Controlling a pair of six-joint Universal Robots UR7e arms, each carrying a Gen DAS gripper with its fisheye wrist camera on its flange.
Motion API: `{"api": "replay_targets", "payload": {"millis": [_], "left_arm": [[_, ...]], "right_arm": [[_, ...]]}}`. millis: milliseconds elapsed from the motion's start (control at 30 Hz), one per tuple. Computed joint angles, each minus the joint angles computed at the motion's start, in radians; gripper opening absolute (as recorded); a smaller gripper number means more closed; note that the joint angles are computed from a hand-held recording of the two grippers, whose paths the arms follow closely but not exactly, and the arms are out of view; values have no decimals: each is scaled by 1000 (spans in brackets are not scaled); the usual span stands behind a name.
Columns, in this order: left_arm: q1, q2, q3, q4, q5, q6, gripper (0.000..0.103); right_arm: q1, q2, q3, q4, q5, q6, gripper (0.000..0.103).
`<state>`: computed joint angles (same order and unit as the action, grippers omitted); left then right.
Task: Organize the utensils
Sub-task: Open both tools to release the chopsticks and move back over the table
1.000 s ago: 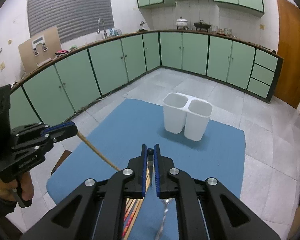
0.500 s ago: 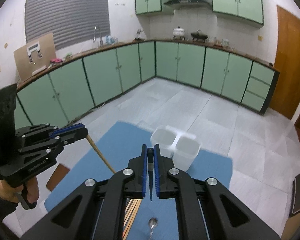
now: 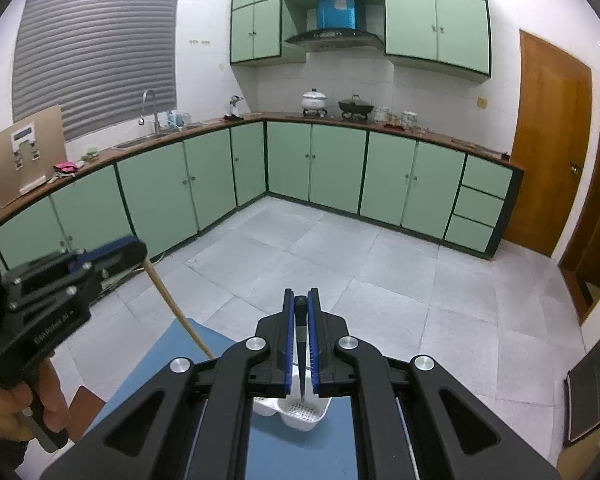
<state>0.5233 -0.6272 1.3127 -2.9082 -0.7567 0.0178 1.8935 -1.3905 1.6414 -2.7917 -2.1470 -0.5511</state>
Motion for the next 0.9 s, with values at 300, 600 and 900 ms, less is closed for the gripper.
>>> {"api": "replay_targets", "payload": {"millis": [300, 600, 900], "left_arm": [[83, 60, 41, 80, -36, -81, 8], [52, -60, 166, 39, 18, -63, 30], [-150, -393, 716, -16, 126, -310, 63]], "right_arm": [[-140, 18, 97, -21, 54, 0, 7], [-98, -96, 176, -24, 86, 17, 14], [-86, -556, 673, -98, 190, 71, 32]]}}
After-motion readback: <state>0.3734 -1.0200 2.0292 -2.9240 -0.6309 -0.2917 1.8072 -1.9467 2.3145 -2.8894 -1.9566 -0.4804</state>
